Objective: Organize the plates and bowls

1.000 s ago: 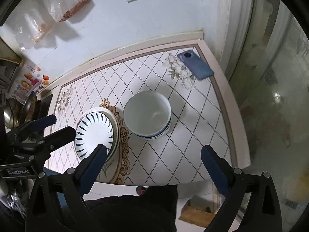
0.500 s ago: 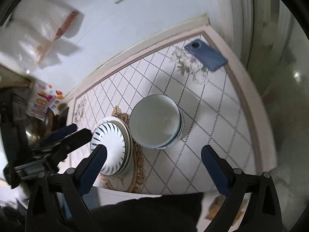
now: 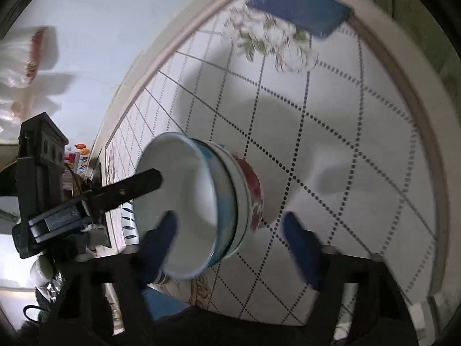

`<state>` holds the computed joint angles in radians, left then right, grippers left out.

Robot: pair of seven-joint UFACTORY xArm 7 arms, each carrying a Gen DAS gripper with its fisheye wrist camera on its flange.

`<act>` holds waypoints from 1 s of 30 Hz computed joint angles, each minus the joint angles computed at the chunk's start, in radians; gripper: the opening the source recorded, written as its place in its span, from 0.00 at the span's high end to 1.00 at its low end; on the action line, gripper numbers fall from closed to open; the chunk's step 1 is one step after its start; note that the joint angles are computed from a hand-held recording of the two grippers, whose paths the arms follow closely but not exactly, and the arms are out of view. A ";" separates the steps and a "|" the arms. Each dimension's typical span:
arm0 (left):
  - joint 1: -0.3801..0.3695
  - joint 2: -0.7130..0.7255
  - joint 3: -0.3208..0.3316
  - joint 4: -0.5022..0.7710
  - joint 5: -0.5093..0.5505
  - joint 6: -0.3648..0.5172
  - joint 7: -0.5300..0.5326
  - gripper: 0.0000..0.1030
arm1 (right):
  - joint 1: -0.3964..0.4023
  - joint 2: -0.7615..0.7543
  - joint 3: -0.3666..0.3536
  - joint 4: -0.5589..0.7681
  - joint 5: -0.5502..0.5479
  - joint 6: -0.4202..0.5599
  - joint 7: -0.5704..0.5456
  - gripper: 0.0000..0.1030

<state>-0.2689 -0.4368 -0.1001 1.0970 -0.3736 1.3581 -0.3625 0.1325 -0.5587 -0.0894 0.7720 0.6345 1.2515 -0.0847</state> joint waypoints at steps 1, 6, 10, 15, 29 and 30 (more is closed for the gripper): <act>-0.005 0.004 0.005 -0.010 -0.017 -0.004 0.010 0.35 | 0.003 0.015 0.002 0.000 0.004 -0.007 -0.002 0.32; -0.022 0.009 0.022 -0.058 -0.100 -0.024 0.058 0.51 | 0.014 0.090 -0.004 -0.009 0.074 -0.005 -0.024 0.40; -0.018 -0.004 0.005 -0.066 -0.094 -0.045 0.030 0.54 | 0.005 0.115 0.006 -0.029 0.118 -0.015 -0.012 0.49; -0.020 -0.018 0.004 -0.070 -0.072 -0.037 0.015 0.55 | 0.005 0.131 0.026 -0.019 0.129 -0.024 0.012 0.49; 0.025 -0.113 0.036 -0.072 -0.022 -0.035 -0.006 0.56 | 0.071 0.149 0.086 0.072 0.115 -0.073 0.046 0.49; 0.031 -0.122 0.040 -0.068 -0.014 -0.032 -0.006 0.56 | 0.076 0.148 0.087 0.083 0.107 -0.070 0.044 0.49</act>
<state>-0.2376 -0.5593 -0.0602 1.0292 -0.3872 1.3256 -0.3688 0.2089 -0.4103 -0.0020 0.8549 0.7420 1.1815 -0.0409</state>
